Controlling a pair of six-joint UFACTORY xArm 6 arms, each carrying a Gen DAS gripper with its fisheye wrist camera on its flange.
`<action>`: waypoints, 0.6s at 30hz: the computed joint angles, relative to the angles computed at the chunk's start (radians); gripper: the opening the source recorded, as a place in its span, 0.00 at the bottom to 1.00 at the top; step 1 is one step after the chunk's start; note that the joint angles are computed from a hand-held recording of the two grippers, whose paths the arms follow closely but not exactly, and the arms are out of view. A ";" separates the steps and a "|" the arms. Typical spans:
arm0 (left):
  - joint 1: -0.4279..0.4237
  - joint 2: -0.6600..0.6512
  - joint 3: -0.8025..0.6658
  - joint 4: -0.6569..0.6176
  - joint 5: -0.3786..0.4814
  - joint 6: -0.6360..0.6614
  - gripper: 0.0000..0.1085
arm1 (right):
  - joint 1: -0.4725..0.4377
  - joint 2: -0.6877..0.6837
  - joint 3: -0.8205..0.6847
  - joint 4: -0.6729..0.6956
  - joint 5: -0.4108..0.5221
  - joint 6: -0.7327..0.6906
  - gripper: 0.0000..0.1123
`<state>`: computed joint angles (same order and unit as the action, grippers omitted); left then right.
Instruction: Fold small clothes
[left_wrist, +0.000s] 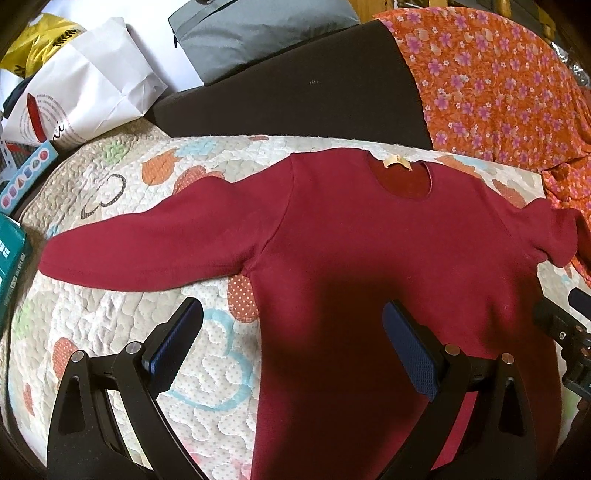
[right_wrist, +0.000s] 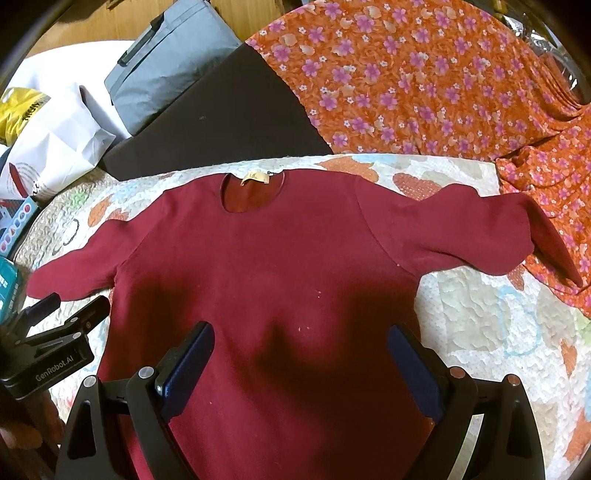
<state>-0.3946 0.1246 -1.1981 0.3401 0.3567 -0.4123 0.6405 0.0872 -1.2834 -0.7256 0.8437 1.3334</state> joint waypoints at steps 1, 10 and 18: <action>0.001 0.000 0.000 0.002 0.000 0.000 0.90 | -0.001 0.004 -0.003 0.002 0.000 -0.002 0.84; 0.001 0.014 -0.016 0.032 0.010 -0.022 0.90 | -0.005 0.029 -0.023 0.024 -0.014 -0.020 0.84; 0.007 0.023 -0.019 0.032 0.008 -0.030 0.90 | -0.005 0.060 -0.055 0.035 -0.012 -0.034 0.84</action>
